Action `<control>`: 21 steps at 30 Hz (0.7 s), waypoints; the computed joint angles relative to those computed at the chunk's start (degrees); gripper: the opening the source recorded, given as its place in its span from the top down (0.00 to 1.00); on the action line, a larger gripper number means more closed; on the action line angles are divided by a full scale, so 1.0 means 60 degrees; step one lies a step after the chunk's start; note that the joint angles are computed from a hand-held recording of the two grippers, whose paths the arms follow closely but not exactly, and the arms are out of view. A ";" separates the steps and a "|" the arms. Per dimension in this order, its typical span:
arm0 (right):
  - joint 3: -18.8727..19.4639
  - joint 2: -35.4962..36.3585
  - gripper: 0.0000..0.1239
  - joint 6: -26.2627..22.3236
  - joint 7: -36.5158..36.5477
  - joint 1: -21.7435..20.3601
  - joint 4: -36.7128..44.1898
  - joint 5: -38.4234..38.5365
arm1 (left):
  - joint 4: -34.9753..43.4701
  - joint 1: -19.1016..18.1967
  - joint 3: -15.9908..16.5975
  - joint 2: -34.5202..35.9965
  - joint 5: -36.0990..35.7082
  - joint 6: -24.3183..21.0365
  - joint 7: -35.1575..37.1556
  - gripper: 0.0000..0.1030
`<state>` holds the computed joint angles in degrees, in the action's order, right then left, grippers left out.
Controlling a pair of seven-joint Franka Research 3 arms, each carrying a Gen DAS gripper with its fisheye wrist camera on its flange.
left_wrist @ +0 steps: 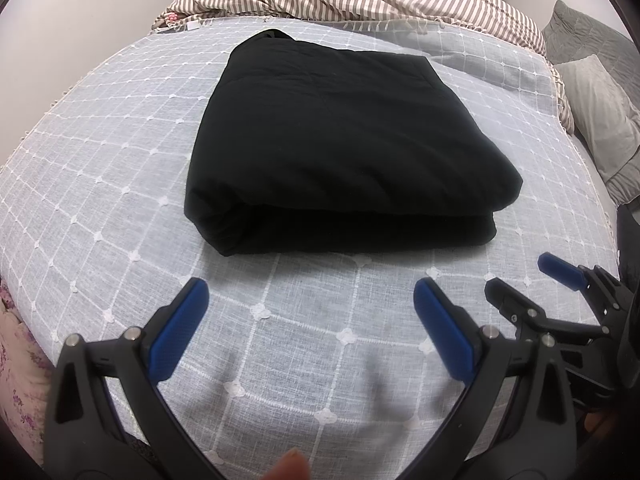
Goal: Fold large clothes
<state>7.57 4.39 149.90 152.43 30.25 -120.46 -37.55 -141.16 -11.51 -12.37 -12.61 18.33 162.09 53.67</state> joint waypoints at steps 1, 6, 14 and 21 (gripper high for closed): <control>-0.0001 0.0000 0.33 0.0000 0.0000 0.0001 0.0000 0.0000 | 0.0003 -0.0001 -0.0001 0.0000 0.0005 -0.0012 -0.0002 0.01; -0.0005 -0.0010 0.33 0.0021 -0.0012 -0.0003 -0.0018 -0.0001 | -0.0004 -0.0002 0.0001 -0.0006 0.0021 -0.0033 -0.0028 0.01; -0.0003 0.0007 0.33 -0.0020 0.0007 0.0011 0.0010 0.0001 | 0.0035 -0.0014 0.0047 0.0034 -0.0057 -0.0106 0.0096 0.01; -0.0005 0.0013 0.33 -0.0008 0.0004 0.0014 0.0011 -0.0001 | 0.0052 -0.0084 0.0092 0.0078 -0.0285 -0.0065 0.0323 0.01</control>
<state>7.54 4.47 149.85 152.45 30.34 -120.39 -37.55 -140.85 -12.01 -11.82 -12.14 16.61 161.70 55.61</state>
